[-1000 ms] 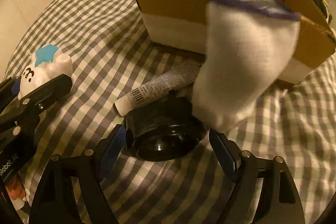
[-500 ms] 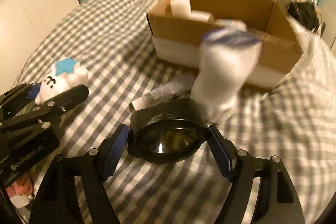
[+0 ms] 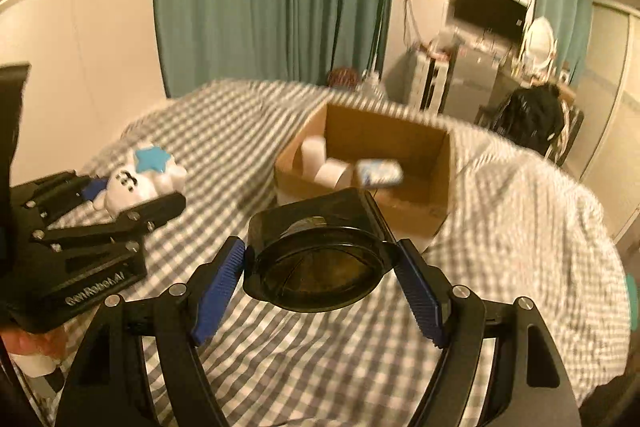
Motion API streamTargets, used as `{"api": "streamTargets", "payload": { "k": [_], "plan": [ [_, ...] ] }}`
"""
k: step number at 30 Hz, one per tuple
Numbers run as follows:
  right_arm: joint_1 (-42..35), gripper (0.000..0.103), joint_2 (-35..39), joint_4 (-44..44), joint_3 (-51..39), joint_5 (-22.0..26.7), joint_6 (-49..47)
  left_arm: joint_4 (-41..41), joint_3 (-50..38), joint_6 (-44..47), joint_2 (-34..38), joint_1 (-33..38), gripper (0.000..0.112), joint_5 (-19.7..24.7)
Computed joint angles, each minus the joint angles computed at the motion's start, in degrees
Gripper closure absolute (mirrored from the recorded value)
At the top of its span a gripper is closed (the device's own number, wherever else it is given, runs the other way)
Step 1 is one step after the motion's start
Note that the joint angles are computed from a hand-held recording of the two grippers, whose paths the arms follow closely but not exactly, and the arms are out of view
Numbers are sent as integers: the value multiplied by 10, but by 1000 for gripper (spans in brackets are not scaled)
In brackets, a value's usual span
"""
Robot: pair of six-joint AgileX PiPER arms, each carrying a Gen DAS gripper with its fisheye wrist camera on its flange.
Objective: Organize objects
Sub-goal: 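Carry the figurine into the box and release it while the right gripper lowers the black object in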
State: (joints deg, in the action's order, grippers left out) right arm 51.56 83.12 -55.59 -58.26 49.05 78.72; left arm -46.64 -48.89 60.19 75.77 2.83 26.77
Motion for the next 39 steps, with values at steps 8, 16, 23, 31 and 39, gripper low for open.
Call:
{"api": "streamTargets", "payload": {
  "k": [8, 16, 23, 31, 39],
  "plan": [
    [-14, 27, -44, -25, -49, 48, -57, 87, -90, -109, 26, -81, 62, -15],
    [-110, 27, -31, 5, -121, 3, -151, 204, -238, -246, 140, -142, 62, -9],
    [-228, 27, 34, 76, -192, -88, -251, 298, -395, -355, 277, -169, 62, 14],
    [-333, 27, 144, 185, -305, -158, -368, 314, -626, -393, 446, -181, 62, 92],
    [-401, 27, 249, 281, -376, -200, -441, 290, -791, -363, 590, -183, 62, 161]
  ]
}}
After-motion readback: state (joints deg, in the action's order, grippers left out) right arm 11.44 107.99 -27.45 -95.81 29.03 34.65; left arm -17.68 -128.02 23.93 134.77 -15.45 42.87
